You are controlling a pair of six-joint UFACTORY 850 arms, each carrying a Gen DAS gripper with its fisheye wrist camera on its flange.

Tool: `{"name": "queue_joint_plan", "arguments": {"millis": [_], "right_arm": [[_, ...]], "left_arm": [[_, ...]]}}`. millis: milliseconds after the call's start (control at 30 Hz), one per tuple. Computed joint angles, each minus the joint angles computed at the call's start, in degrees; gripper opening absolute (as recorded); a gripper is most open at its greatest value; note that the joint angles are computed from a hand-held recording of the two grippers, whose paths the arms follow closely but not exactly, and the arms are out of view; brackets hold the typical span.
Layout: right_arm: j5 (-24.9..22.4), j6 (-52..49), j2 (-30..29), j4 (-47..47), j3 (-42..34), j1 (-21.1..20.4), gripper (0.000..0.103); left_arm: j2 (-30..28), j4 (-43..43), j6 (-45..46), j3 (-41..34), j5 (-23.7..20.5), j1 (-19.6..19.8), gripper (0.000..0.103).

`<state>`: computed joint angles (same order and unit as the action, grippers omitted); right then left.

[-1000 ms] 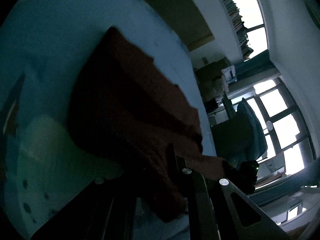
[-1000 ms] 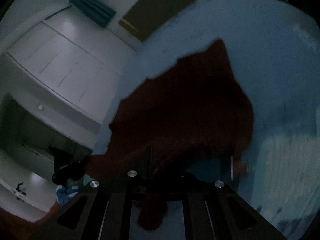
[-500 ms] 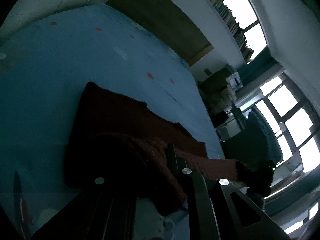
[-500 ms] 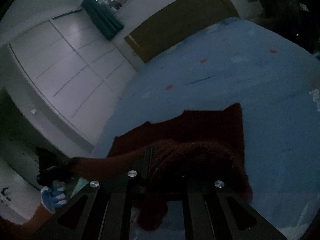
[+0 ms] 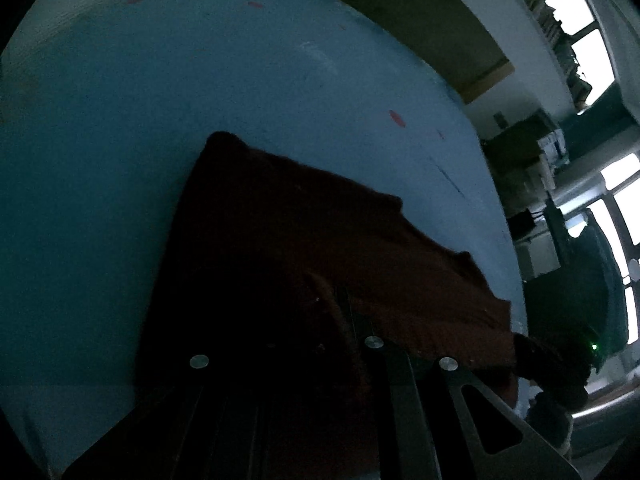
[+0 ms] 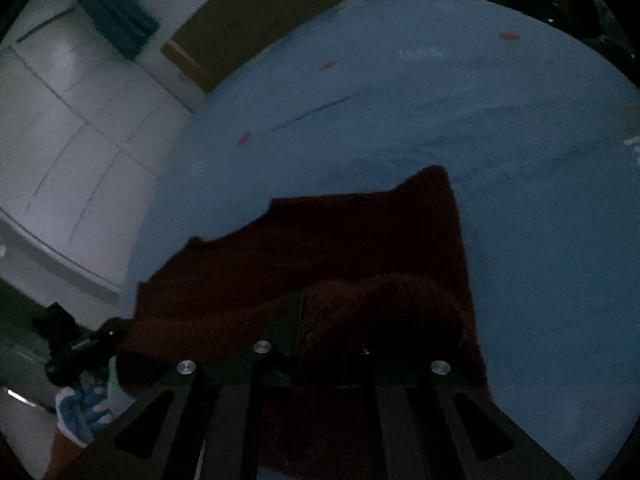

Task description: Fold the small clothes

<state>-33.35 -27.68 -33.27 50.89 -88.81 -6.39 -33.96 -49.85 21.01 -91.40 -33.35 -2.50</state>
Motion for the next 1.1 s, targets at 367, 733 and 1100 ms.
{"name": "queue_joint_plan", "arguments": {"millis": [367, 733, 1100], "right_arm": [[-1.33, 4.83, -2.5, -0.01, -2.59, -0.9, 0.02], [2.79, 8.38, -1.53, -4.11, -3.76, -1.28, 0.056], [11.23, 12.4, 1.17, -23.6, -1.49, 4.55, 0.058]], "left_arm": [[-2.16, -3.61, -1.35, -2.56, -1.78, 0.88, 0.039], [0.6, 2.77, -4.1, -1.31, 2.84, 1.15, 0.052], [2.39, 36.21, -25.74, 2.56, 14.54, -6.92, 0.054]]}}
